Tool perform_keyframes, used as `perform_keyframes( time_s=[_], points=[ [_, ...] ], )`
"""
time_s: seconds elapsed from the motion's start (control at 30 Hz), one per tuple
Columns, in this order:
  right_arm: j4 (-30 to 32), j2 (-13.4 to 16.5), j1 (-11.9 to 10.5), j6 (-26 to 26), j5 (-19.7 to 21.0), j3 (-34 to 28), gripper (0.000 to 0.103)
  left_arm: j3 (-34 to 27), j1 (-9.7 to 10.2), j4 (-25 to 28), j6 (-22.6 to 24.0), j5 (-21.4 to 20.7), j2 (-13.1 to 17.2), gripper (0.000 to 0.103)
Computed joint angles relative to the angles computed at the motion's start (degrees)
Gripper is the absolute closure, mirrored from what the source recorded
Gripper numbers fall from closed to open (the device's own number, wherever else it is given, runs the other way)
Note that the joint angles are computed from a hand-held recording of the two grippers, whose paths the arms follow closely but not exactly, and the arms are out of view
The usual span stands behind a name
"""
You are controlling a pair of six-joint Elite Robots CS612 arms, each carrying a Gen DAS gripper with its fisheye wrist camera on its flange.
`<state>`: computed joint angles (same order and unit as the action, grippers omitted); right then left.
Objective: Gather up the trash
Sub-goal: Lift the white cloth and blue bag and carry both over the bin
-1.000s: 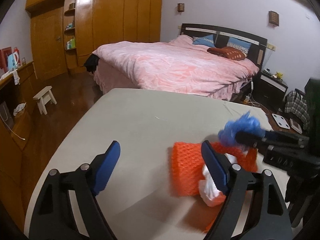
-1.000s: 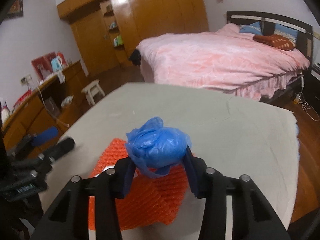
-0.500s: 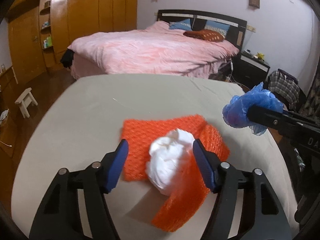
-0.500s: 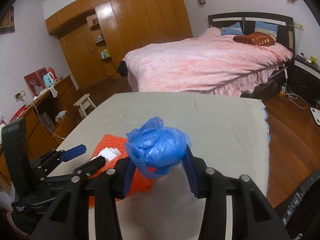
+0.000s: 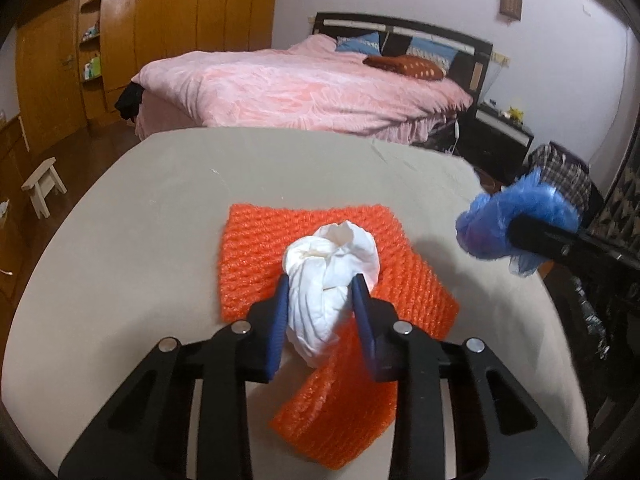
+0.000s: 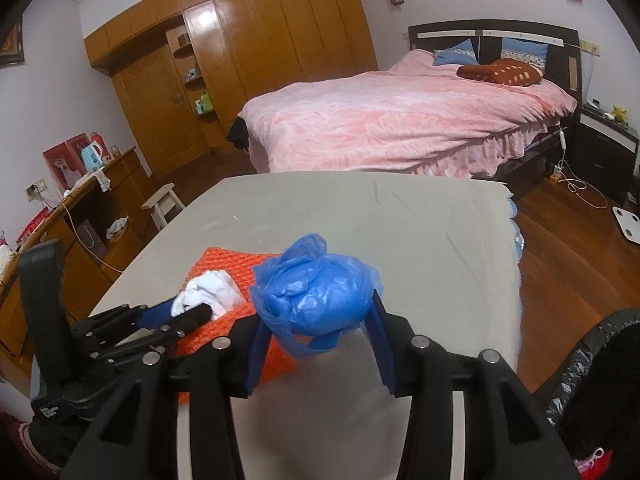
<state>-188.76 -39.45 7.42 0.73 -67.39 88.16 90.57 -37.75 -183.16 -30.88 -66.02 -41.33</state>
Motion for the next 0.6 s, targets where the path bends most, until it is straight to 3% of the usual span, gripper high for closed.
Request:
perform_keyframes(
  time_s=[0.23,0.6],
  points=[
    [-2.8,-1.2,0.0,-0.3,-0.5,1.5,0.058,2.4,-0.86,-4.0,-0.1,3.4,-2.3,0.073],
    [-7.1,-3.8,-0.5,0.7,0.5,5.0,0.058,3.5,-2.53,-4.5,2.2,7.2,-5.1,0.073]
  ],
)
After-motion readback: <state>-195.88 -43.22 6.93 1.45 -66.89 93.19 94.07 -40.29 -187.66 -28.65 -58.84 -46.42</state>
